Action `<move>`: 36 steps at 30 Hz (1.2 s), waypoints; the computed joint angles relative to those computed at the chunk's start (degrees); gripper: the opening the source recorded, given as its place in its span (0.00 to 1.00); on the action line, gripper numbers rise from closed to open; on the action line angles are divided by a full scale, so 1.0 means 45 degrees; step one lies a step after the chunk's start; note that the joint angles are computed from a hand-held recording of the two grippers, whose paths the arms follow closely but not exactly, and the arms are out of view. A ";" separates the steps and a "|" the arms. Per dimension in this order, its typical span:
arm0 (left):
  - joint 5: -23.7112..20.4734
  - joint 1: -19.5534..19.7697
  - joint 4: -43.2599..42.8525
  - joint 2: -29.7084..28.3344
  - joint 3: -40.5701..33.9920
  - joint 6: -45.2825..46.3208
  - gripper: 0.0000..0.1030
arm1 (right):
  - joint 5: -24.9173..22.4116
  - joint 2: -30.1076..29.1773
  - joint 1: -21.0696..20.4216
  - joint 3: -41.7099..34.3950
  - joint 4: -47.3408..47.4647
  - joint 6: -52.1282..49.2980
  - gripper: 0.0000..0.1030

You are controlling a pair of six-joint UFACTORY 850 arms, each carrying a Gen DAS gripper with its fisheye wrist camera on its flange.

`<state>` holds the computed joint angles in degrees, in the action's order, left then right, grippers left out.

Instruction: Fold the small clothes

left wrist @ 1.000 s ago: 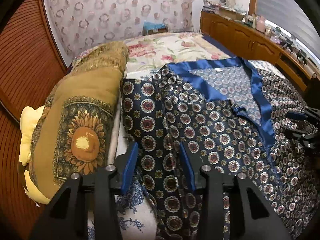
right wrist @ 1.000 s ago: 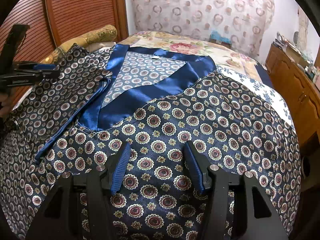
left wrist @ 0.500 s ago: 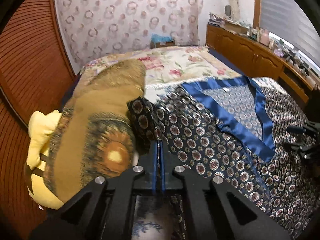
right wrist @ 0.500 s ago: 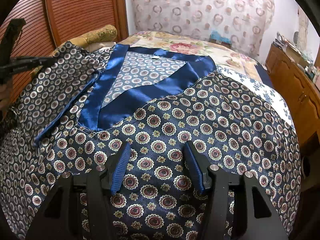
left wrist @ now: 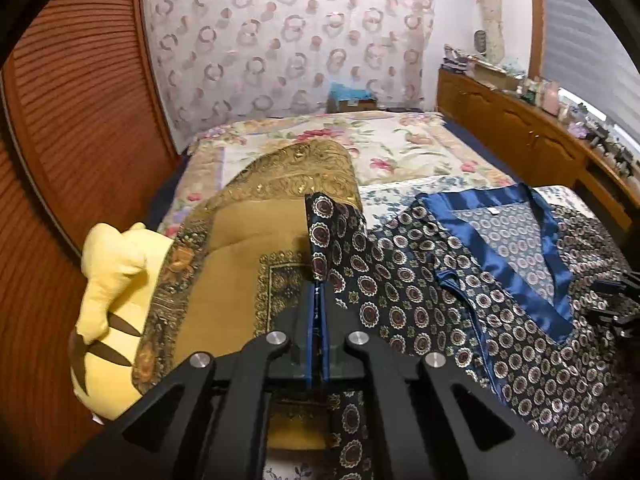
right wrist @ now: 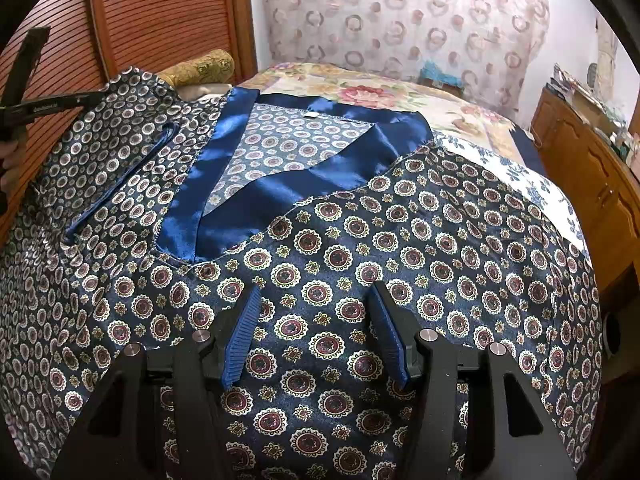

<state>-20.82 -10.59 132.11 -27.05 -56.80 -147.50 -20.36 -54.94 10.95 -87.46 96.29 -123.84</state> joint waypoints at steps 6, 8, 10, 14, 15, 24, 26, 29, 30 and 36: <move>-0.1114 -0.0372 0.1075 0.0634 0.0999 -0.1172 0.17 | 0.0008 0.0005 0.0011 -0.0001 0.0000 0.0007 0.55; -0.1685 -0.0524 0.2463 0.0976 0.1579 -0.2659 0.22 | 0.0002 0.0007 0.0003 0.0010 0.0015 -0.0016 0.55; -0.1990 -0.0641 0.3041 0.1136 0.1906 -0.3369 0.29 | 0.0004 0.0013 0.0006 0.0016 0.0022 -0.0022 0.55; -0.2776 -0.1109 0.3192 0.1331 0.2455 -0.3662 0.39 | 0.0002 0.0013 0.0003 0.0017 0.0012 -0.0014 0.55; -0.2890 -0.1195 0.3261 0.1359 0.2547 -0.3801 0.43 | -0.0001 0.0013 0.0001 0.0021 0.0020 -0.0025 0.55; -0.3795 -0.2293 0.2752 0.1525 0.3090 -0.4470 0.53 | -0.0004 -0.0002 0.0010 0.0000 -0.0081 0.0030 0.57; -0.3839 -0.2471 0.2615 0.1496 0.3100 -0.4665 0.53 | 0.0030 0.0021 0.0043 0.0028 -0.0029 -0.0032 0.58; -0.4121 -0.2788 0.2717 0.1470 0.3225 -0.5116 0.53 | -0.0090 0.0081 0.0002 0.0102 -0.0052 -0.0045 0.59; -0.4179 -0.2877 0.2699 0.1458 0.3247 -0.5140 0.53 | -0.0109 0.0148 -0.0030 0.0184 0.0085 -0.0179 0.59; -0.4267 -0.3427 0.2325 0.1367 0.3329 -0.5032 0.53 | -0.1077 0.1204 -0.0804 0.1577 0.2673 -0.2581 0.59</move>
